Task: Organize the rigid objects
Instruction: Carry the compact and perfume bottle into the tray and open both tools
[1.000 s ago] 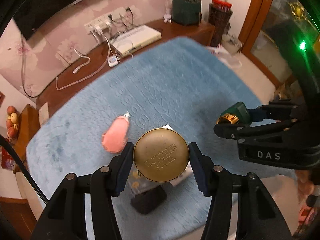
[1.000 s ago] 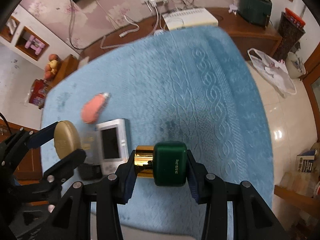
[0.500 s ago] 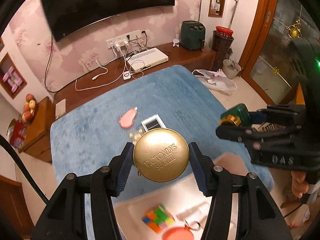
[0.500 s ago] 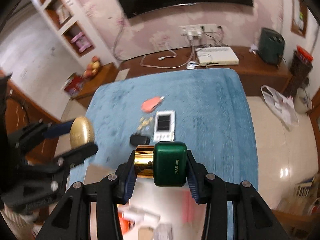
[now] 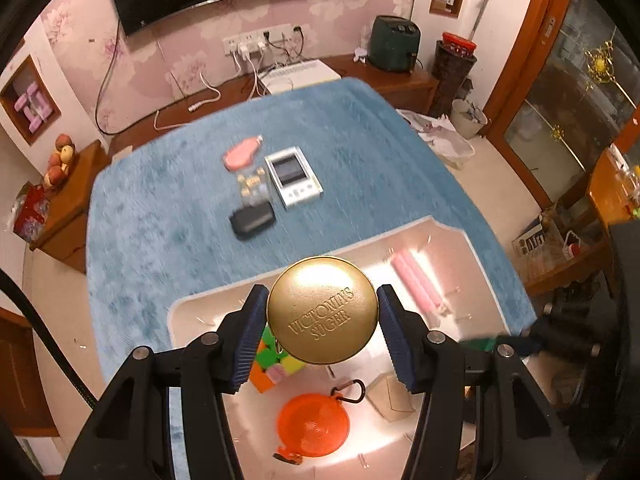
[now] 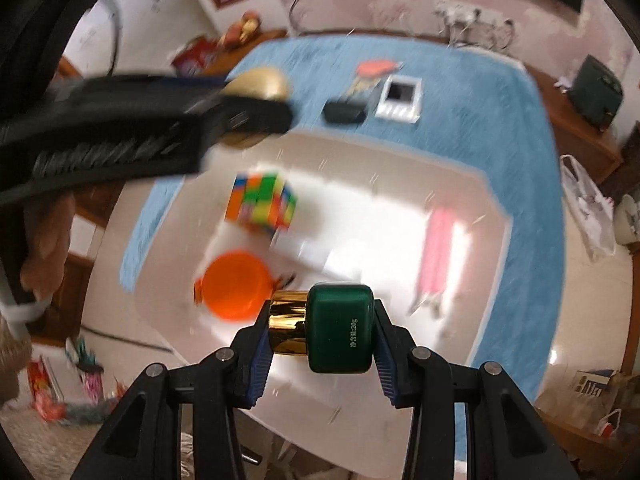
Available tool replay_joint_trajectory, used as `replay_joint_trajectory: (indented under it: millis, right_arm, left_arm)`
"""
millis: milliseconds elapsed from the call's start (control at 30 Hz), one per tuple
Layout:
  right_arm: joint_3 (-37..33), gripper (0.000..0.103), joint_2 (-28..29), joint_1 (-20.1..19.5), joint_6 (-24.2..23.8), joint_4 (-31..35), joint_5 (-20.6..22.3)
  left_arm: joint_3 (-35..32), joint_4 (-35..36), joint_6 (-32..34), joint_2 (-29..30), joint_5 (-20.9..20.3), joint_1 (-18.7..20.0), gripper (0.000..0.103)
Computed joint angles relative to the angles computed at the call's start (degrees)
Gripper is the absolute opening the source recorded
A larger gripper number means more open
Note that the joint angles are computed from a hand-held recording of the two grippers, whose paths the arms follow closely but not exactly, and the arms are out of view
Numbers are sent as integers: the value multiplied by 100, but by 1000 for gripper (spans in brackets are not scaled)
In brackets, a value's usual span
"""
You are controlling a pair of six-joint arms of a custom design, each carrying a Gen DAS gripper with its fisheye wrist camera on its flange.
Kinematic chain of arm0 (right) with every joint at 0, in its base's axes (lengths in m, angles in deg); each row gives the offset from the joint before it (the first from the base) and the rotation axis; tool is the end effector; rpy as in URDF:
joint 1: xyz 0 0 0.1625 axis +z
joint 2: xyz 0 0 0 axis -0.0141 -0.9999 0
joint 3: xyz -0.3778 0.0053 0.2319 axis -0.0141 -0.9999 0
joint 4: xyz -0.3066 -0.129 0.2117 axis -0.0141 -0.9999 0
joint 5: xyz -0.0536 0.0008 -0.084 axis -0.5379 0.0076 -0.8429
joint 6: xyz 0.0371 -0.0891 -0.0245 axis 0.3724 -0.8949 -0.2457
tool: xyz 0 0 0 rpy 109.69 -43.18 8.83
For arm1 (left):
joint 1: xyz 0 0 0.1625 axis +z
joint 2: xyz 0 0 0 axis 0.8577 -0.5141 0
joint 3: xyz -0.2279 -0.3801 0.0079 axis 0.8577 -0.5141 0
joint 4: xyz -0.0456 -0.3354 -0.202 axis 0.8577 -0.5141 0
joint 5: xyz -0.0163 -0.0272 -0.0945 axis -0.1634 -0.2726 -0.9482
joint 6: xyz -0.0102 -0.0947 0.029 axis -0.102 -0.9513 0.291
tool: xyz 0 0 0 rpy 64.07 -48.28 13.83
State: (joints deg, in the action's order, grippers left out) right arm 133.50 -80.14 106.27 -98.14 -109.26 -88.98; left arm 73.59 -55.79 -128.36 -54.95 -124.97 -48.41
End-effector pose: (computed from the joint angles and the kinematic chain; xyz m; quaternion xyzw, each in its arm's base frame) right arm 0.1622 -0.2510 0.3642 0.3289 -0.9168 -0.0294 0.2247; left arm -0.4696 -0.2767 0.1126 0.1591 0.9096 -0.1722 0.3430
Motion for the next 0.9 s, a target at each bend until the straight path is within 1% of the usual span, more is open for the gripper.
replay_joint_trajectory:
  millis: [100, 233, 400, 467, 567, 633, 700, 733, 800, 867, 900]
  right_arm:
    - [234, 45, -77, -105, -243, -68, -44]
    - [495, 45, -134, -260, -383, -89, -91]
    - [836, 45, -224, -266, -614, -238, -317]
    - [900, 45, -288, -278, -752, -286, -267]
    - [956, 45, -285, -216, -786, -408, -288]
    - [1009, 45, -238, -212, -835, -552, -367]
    - [1059, 45, -182, -180, -778, -617, -530]
    - [1169, 45, -139, -151, -749, -760, -576]
    - [1192, 47, -182, -141, -763, -817, -590]
    - [1191, 57, -222, -115, -771, -871, -543]
    - [1193, 57, -265, -80, -794, -905, -514]
  left_arm:
    - [178, -270, 19, 108, -104, -12, 59]
    - [407, -675, 27, 255, -286, 104, 59]
    - [548, -945, 43, 448, -481, 233, 59]
    - [594, -1042, 62, 503, -537, 263, 59]
    - [665, -1218, 101, 573, -633, 305, 59]
    - [689, -1275, 119, 624, -700, 333, 59]
    - [703, -1314, 145, 674, -743, 338, 59]
    - [704, -1327, 152, 688, -751, 336, 59]
    - [695, -1324, 166, 707, -789, 341, 59]
    - [694, -1336, 189, 704, -828, 346, 61]
    - [701, -1370, 224, 705, -852, 356, 65]
